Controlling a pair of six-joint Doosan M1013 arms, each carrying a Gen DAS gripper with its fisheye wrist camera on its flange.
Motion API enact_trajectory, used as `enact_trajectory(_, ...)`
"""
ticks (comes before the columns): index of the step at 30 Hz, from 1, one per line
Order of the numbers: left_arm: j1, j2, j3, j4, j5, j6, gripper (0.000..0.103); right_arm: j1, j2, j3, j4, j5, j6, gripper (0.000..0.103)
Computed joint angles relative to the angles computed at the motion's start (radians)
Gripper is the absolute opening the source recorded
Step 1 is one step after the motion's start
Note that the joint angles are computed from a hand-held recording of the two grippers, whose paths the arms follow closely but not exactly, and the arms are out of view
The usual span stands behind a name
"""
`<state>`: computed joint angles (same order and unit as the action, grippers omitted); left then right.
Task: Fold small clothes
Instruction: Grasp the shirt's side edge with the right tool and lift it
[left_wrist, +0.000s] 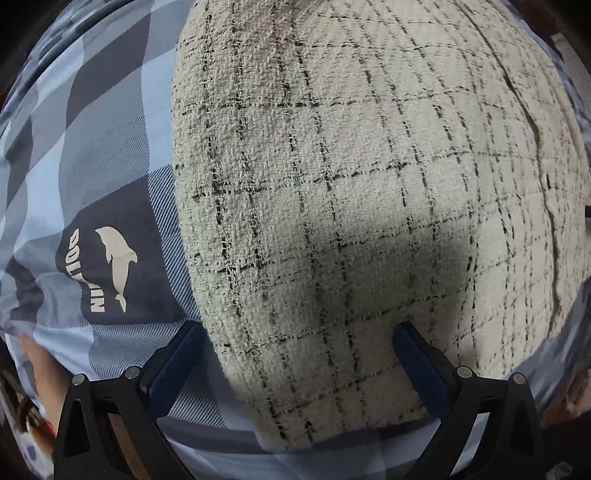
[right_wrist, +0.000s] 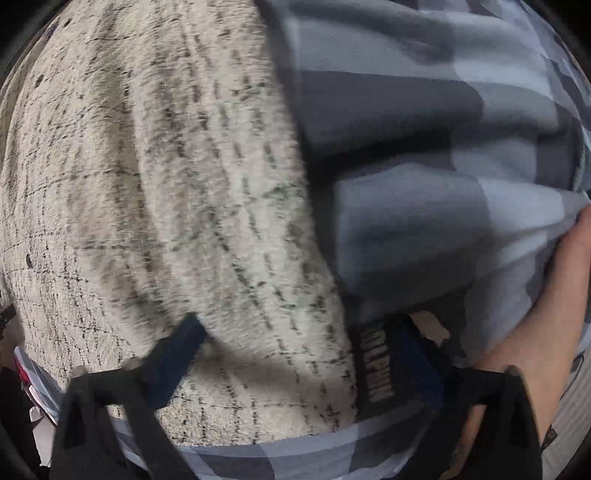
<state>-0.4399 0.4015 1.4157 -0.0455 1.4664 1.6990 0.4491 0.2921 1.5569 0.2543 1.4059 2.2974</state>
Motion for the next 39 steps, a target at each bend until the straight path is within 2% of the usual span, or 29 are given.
enact_trajectory(1,0.000,0.000,0.004,-0.007,0.000,-0.004,0.097,0.002,0.000,-0.001,0.000,-0.008,-0.018,0.066)
enact_trajectory(2,0.006,0.002,-0.001,-0.030,0.004,-0.002,0.084,0.007,0.001,-0.011,-0.005,-0.009,-0.032,0.041)
enact_trajectory(3,0.009,0.004,-0.010,-0.047,0.009,-0.001,0.069,0.012,0.001,-0.022,-0.010,-0.009,-0.051,0.029)
enact_trajectory(4,0.009,0.009,-0.028,-0.048,0.017,0.002,0.058,0.018,-0.002,-0.030,-0.012,-0.014,-0.074,0.007)
enact_trajectory(5,0.006,0.007,-0.033,-0.042,0.012,0.005,0.033,0.024,-0.004,-0.039,-0.020,-0.017,-0.090,0.007)
enact_trajectory(6,0.000,0.008,-0.040,-0.035,0.012,0.000,0.017,0.038,-0.004,-0.052,-0.052,-0.009,-0.097,0.007)
enact_trajectory(8,-0.004,-0.005,-0.038,-0.021,0.013,-0.010,0.010,0.059,-0.012,-0.070,-0.078,-0.002,-0.117,0.006)
enact_trajectory(13,-0.010,-0.044,-0.022,-0.030,0.015,-0.001,0.006,0.078,-0.052,-0.104,-0.123,-0.010,-0.089,0.005)
enact_trajectory(16,-0.012,-0.075,-0.018,-0.036,0.042,-0.011,0.006,0.090,-0.086,-0.098,-0.173,-0.014,-0.087,0.004)
enact_trajectory(18,-0.017,-0.090,-0.012,-0.036,0.061,0.005,0.006,0.105,-0.105,-0.095,-0.155,0.006,-0.080,0.004)
enact_trajectory(21,-0.025,-0.107,0.000,-0.032,0.138,0.021,0.006,0.132,-0.123,-0.082,-0.105,0.030,-0.093,0.004)
enact_trajectory(22,-0.027,-0.114,0.015,-0.027,0.156,0.026,0.006,0.146,-0.114,-0.103,-0.098,0.073,-0.112,0.004)
enact_trajectory(26,-0.034,-0.146,0.085,-0.002,0.237,0.068,0.006,0.167,-0.122,-0.059,-0.072,0.163,-0.093,0.003)
enact_trajectory(29,-0.020,-0.167,0.104,-0.069,0.301,0.124,0.006,0.160,-0.154,-0.004,-0.019,0.187,-0.053,0.003)
enact_trajectory(32,-0.023,-0.198,0.118,-0.093,0.350,0.192,0.006,0.177,-0.170,0.037,0.023,0.212,-0.058,0.003)
enact_trajectory(34,-0.001,-0.197,0.087,-0.138,0.367,0.148,0.006,0.170,-0.190,0.064,0.069,0.196,-0.046,0.003)
enact_trajectory(37,0.063,-0.204,0.037,-0.314,0.344,0.131,0.006,0.132,-0.270,0.080,0.121,0.076,-0.083,0.004)
enact_trajectory(39,0.065,-0.193,0.026,-0.339,0.342,0.137,0.005,0.105,-0.324,0.104,0.145,0.010,-0.087,0.004)
